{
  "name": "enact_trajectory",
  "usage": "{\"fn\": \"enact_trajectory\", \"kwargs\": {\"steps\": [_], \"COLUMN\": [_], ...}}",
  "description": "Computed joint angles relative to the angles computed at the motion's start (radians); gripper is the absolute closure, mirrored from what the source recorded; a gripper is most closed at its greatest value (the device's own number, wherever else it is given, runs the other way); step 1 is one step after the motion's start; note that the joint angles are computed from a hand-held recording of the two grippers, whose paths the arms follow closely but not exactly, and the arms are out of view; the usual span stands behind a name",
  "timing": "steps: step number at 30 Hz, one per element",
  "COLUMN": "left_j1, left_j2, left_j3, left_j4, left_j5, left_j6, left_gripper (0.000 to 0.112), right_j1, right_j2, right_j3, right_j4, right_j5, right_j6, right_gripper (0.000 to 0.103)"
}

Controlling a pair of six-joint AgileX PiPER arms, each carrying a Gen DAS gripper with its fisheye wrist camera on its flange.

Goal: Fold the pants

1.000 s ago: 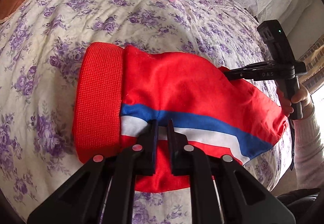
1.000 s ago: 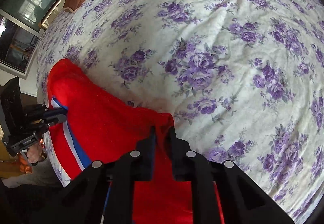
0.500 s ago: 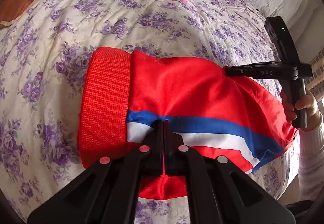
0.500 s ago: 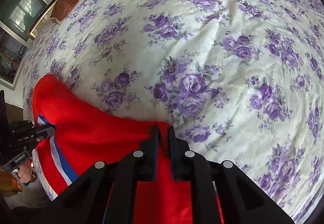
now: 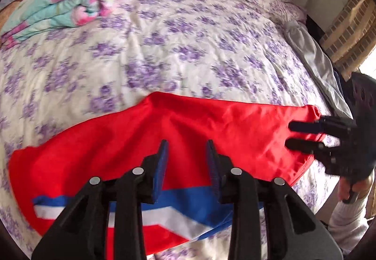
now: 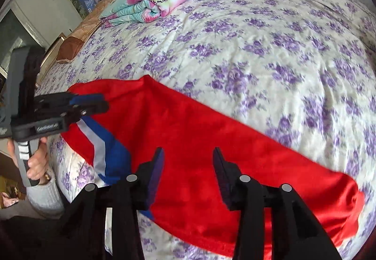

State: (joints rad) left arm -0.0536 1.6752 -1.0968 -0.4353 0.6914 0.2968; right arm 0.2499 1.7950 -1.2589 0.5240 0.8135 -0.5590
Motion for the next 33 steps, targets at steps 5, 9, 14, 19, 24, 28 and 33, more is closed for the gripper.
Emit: {"fn": "enact_trajectory", "kwargs": {"steps": [5, 9, 14, 19, 24, 28, 33], "left_j1": [-0.11, -0.056, 0.006, -0.037, -0.082, -0.161, -0.118], "left_j2": [0.244, 0.244, 0.246, 0.072, -0.062, -0.135, -0.138], "left_j3": [-0.168, -0.126, -0.098, 0.084, 0.318, 0.42, 0.439], "left_j4": [0.148, 0.031, -0.126, -0.103, -0.274, -0.203, -0.31], "left_j5": [0.017, -0.03, -0.028, -0.093, -0.139, -0.267, -0.249], "left_j6": [-0.179, -0.044, 0.115, 0.11, 0.279, 0.194, 0.308], "left_gripper": [0.092, 0.103, 0.106, 0.104, 0.095, 0.095, 0.095], "right_j1": [-0.045, 0.002, -0.057, -0.345, -0.768, -0.918, -0.852], "right_j2": [-0.119, -0.094, -0.104, -0.313, -0.314, -0.085, 0.046], "right_j3": [0.313, 0.44, 0.443, 0.543, 0.585, 0.537, 0.475], "right_j4": [0.245, 0.425, 0.533, 0.565, 0.514, 0.618, 0.722], "right_j5": [-0.139, -0.245, -0.186, -0.105, -0.024, 0.16, 0.143], "right_j6": [-0.224, -0.343, -0.387, -0.403, -0.334, -0.421, -0.412], "right_gripper": [0.06, 0.058, 0.056, 0.023, 0.023, 0.023, 0.023]}}
